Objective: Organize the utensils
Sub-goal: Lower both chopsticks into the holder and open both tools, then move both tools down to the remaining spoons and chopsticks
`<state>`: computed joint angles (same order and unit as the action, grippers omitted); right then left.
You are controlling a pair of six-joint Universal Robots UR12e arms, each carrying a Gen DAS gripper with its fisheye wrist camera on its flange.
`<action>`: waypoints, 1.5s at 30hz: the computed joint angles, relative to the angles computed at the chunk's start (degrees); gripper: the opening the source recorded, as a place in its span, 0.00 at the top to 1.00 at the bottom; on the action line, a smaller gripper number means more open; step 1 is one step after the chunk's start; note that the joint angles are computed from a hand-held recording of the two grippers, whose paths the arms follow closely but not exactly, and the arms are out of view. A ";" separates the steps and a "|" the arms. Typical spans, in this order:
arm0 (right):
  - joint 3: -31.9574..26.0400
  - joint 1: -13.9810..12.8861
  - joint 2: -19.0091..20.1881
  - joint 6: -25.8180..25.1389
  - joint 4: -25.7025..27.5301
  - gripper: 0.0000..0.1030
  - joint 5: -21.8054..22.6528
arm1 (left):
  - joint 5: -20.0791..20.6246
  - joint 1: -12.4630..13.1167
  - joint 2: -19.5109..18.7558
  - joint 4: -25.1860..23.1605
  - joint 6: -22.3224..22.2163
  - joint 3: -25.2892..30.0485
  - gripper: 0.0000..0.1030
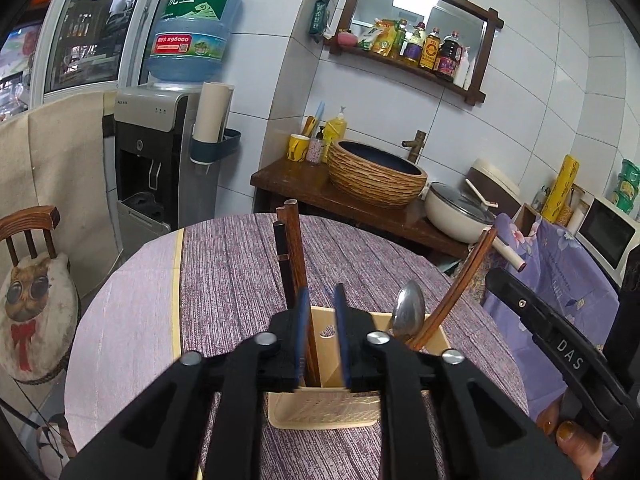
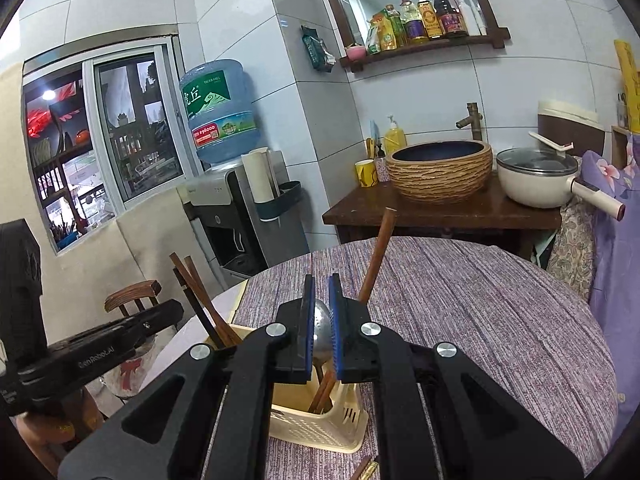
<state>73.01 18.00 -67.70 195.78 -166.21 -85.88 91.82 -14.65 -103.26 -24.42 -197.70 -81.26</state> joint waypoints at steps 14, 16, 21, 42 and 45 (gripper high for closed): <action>8.55 2.08 -4.88 -3.35 8.07 0.47 -8.00 | 5.19 -1.56 5.59 -0.90 2.84 -10.53 0.26; 9.82 2.31 -5.24 -3.45 10.96 0.47 -8.17 | 5.31 -1.76 6.17 -3.91 3.94 -11.82 0.27; 12.65 2.23 -5.98 -0.77 15.43 0.47 -6.71 | 4.38 -2.24 7.53 -11.57 5.28 -14.72 0.37; 15.63 2.93 -7.43 1.83 17.11 0.45 -6.53 | 6.04 -5.34 7.46 -17.66 7.30 -15.76 0.51; 15.01 3.45 -6.97 1.60 19.07 0.45 -6.78 | 7.20 -5.58 7.45 -17.32 7.22 -15.92 0.57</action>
